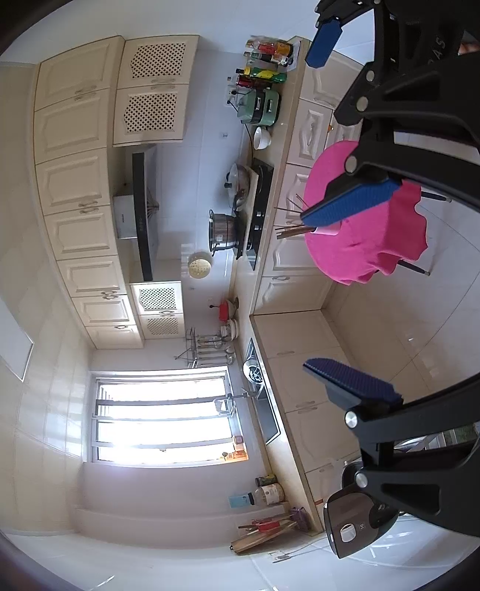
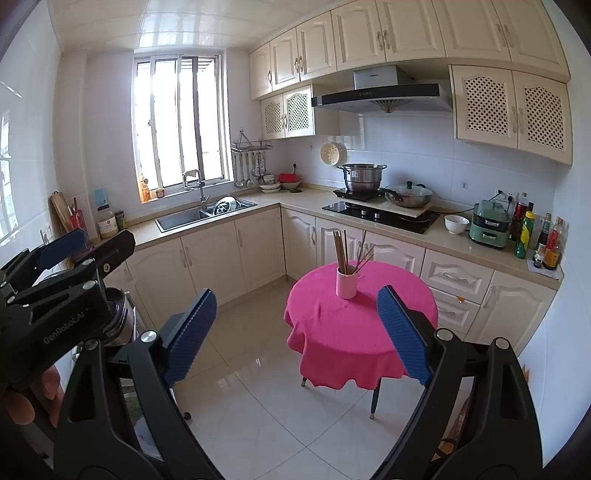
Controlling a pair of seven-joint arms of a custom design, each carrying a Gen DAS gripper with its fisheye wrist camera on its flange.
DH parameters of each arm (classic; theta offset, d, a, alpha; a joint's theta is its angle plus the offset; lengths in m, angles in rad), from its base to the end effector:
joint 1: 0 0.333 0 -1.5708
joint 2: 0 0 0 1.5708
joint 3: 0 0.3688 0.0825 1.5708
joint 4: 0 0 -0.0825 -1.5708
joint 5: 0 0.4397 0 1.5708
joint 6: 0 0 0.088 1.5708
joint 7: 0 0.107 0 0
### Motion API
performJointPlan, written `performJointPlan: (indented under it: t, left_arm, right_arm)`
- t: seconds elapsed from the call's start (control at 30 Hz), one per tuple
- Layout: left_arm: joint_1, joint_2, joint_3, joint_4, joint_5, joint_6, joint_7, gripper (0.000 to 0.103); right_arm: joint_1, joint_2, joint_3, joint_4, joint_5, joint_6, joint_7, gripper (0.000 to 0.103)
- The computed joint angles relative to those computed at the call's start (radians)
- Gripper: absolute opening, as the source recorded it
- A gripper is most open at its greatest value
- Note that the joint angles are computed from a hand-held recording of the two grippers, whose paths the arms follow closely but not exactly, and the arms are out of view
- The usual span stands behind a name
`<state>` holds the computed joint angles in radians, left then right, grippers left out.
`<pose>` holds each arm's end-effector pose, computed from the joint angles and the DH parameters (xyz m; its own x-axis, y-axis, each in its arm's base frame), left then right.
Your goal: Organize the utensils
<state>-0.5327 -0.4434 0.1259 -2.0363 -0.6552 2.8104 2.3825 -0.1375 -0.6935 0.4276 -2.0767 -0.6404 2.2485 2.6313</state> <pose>0.4699 -0.1489 0.8060 -0.6123 -0.7878 -0.0665 -0.1747 0.2169 -0.9604 0.3742 0.1901 0.8046 -0.4892 -0.8711 -0.0423 -0.3191 0.2239 -0.9209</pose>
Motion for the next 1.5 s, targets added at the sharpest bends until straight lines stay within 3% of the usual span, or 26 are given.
performJointPlan:
  t: [1.5]
  left_arm:
    - [0.046,0.025,-0.019,0.015,-0.019,-0.04,0.019,0.073]
  right_arm:
    - [0.024,0.025,-0.017,0.0,0.009,-0.007,0.001,0.088]
